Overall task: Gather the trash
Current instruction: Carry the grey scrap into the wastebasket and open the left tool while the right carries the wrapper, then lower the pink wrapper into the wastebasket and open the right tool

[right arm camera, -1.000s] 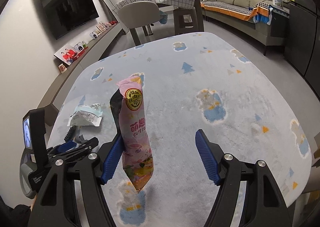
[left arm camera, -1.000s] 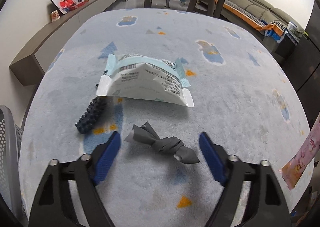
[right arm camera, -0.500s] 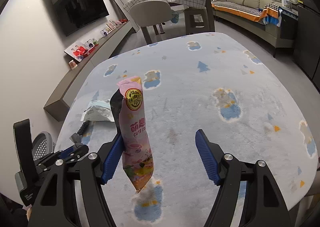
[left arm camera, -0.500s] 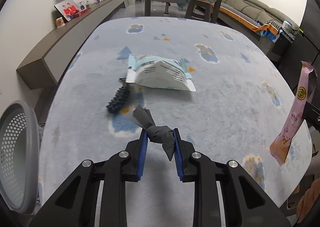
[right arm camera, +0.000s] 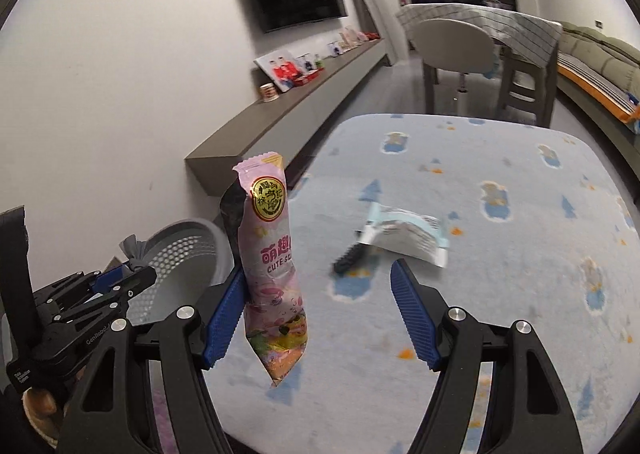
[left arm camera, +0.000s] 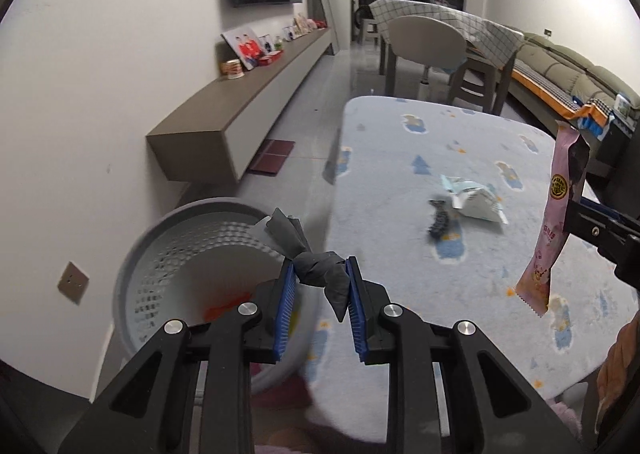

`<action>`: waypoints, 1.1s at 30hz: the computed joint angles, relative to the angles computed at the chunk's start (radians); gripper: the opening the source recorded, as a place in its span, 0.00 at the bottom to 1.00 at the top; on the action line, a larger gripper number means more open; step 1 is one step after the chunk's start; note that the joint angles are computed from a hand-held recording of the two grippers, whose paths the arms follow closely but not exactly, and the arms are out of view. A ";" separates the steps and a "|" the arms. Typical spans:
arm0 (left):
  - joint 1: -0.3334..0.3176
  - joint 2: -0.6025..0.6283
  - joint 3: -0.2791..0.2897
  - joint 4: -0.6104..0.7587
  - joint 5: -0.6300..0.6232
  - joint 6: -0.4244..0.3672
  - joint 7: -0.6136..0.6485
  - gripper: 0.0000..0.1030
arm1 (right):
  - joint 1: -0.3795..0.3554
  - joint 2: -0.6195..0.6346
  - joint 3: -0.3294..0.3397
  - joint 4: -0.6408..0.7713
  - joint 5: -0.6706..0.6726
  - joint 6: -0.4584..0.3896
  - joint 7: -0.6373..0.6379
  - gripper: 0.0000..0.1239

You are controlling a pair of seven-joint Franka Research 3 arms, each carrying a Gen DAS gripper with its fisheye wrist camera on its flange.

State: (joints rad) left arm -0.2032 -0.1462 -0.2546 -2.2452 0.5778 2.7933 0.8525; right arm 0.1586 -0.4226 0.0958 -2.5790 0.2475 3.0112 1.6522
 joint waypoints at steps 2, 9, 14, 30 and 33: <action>0.023 -0.039 0.022 -0.034 0.005 -0.025 0.002 0.24 | 0.055 0.062 -0.006 0.066 0.015 -0.010 -0.024 0.55; 0.123 -0.105 0.065 -0.107 0.008 -0.034 0.001 0.24 | 0.162 0.318 0.023 0.355 0.033 -0.085 -0.080 0.55; 0.176 -0.056 0.073 -0.087 0.032 -0.028 -0.021 0.25 | 0.215 0.580 0.013 0.641 -0.116 -0.271 -0.021 0.55; 0.198 0.110 0.125 -0.001 0.066 0.038 -0.032 0.84 | 0.246 0.731 -0.033 0.753 -0.195 -0.364 0.002 0.68; 0.194 0.118 0.133 0.009 0.017 0.059 0.041 0.84 | 0.270 0.743 -0.043 0.761 -0.242 -0.365 -0.003 0.68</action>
